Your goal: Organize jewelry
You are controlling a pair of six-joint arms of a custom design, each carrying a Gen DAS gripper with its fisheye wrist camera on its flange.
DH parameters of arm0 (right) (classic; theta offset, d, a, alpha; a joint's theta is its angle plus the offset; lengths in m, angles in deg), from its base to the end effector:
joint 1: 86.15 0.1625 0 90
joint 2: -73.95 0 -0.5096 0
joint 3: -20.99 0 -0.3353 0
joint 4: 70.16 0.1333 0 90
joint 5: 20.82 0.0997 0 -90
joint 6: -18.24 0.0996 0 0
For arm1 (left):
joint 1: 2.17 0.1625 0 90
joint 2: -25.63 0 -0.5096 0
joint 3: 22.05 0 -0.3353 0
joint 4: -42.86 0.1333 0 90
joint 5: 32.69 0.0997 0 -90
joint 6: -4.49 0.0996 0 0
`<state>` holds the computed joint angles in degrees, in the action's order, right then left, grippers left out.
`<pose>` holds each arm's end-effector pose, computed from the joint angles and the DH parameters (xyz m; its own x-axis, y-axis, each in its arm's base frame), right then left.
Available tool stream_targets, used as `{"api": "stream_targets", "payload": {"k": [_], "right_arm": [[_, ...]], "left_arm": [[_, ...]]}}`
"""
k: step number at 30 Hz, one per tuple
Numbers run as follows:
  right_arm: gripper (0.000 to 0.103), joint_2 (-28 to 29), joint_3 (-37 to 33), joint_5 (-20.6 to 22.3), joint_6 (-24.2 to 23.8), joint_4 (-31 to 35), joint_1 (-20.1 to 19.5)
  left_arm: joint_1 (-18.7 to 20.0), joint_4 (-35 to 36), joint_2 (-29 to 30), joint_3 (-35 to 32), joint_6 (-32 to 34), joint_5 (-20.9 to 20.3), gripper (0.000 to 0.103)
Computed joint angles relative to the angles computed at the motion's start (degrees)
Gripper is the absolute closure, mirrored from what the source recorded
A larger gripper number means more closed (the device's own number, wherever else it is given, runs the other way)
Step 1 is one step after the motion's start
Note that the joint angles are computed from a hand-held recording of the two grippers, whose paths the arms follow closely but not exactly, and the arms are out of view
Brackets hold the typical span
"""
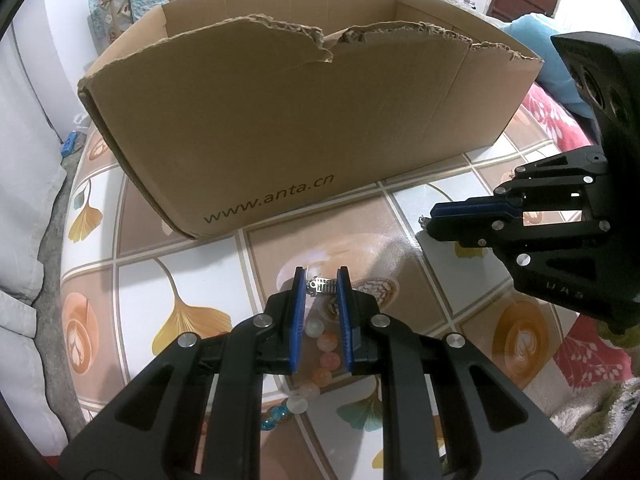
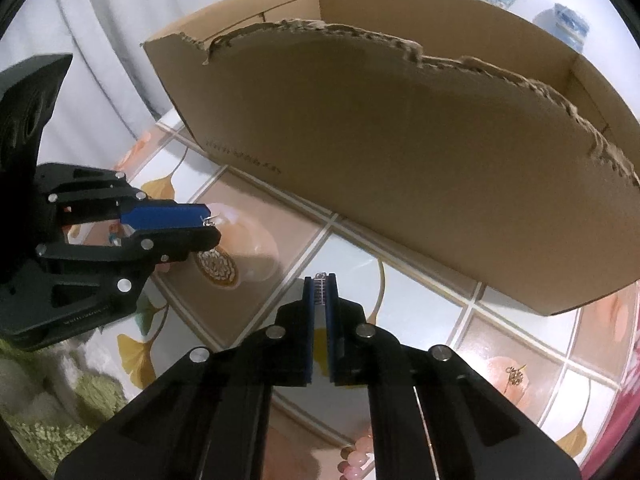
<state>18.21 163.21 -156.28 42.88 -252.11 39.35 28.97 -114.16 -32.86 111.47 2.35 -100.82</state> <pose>0.2908 -0.3003 0.1890 -0.7959 0.0179 0.6052 -0.2709 0.8834 -0.3825 -0.2875 -0.3728 0.1676 -0.4668 0.8015 -0.3738 0.8307 0.5424 0.1255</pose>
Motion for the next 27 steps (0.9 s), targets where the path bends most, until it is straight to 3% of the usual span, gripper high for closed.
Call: {"api": "stream_targets", "payload": {"k": [10, 16, 27], "right_arm": [[0.098, 0.05, 1.23, 0.02, 1.76, -3.17, 0.65], [0.098, -1.48, 1.83, -0.83, 3.18, -2.64, 1.68], [0.098, -3.88, 2.11, -2.84, 5.93, -1.16, 4.00]], "left_arm": [[0.59, -0.65, -0.45, 0.02, 0.30, -0.49, 0.091], [0.45, -1.44, -1.43, 0.32, 1.34, -0.67, 0.100], [0.34, -2.17, -4.44, 0.62, 3.12, -2.63, 0.102]]}}
